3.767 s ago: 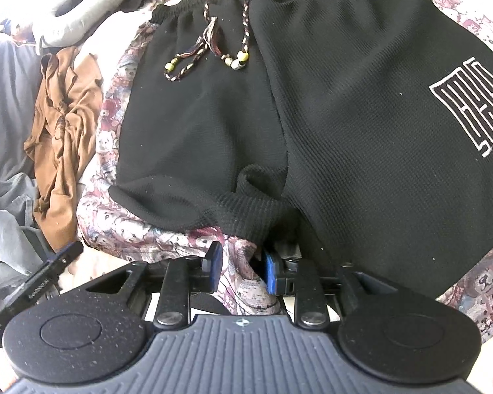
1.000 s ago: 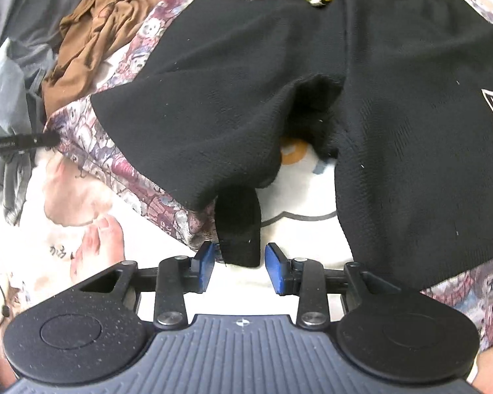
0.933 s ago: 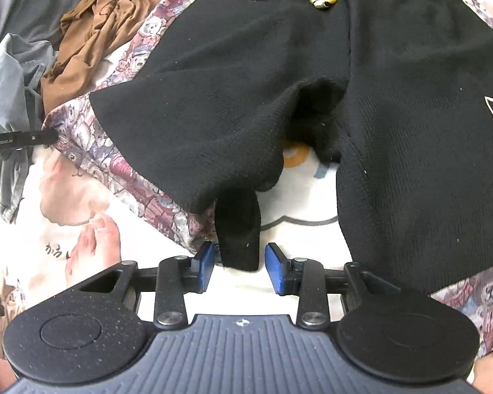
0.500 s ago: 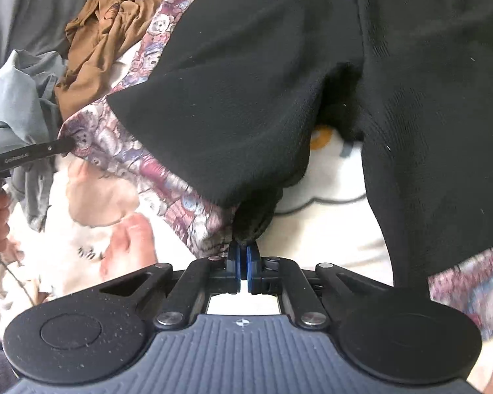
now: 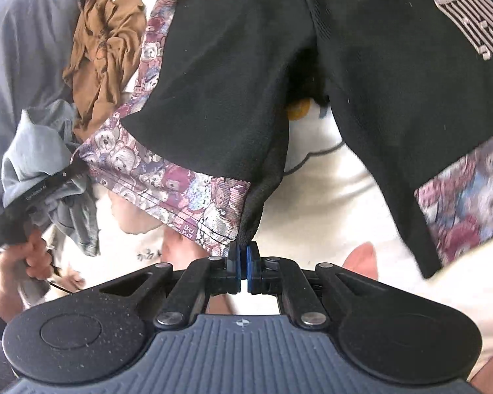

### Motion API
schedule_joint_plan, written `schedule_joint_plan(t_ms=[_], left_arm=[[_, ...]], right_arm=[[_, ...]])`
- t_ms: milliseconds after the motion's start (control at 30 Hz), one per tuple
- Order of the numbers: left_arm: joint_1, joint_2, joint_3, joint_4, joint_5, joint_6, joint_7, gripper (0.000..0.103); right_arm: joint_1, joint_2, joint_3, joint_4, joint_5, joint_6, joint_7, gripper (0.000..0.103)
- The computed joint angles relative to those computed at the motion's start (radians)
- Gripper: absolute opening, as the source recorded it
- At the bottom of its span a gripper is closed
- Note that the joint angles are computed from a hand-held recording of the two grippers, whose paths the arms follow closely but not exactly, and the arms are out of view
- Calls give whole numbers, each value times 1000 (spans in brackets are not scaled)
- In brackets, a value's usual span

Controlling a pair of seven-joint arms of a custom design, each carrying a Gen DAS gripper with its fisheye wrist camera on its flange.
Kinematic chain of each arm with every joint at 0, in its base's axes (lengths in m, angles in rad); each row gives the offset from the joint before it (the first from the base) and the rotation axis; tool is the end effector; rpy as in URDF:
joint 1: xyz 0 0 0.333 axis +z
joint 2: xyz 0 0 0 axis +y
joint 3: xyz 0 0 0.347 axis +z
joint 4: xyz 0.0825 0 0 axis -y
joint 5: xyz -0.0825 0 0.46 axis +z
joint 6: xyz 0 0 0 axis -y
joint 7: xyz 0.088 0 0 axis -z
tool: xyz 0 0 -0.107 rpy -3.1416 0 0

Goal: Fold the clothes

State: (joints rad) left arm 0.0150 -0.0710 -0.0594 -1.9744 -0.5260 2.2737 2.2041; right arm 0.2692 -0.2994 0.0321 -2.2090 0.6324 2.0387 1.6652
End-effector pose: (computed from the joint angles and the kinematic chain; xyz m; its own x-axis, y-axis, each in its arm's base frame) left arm 0.6401 -0.0417 0.5479 -0.4416 -0.8714 0.2135 -0.8136 0.2886 -0.5048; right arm 0.5079 0.1935 0.5288 -0.0423 -0.8328 -0.5519 -0.9988 0.0486 0.0032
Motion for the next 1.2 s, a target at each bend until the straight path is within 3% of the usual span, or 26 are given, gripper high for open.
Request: schedule_joint_plan(t_ms=[167,400,933,1067,1200], left_arm=[[15,19,11,32,-62,-59,-56,9],[28,34,-1,48,-55,-58,-72,9],[28,136,-51,48,82,8,-115,9],[30,124,-53,33,88,16,-106,9],[32,113,-49,30,81,9,-98,9]], right_arm=[[-11,-24,-23,-49,108,18,89,0],[-29,-50,-44,-93,187,77,154,0],[-32,96,-10,-52,85,184,184,1],[-27,114,8,-11,-46,145,149,12],[-12,100,20,0,-118,164,53,42]])
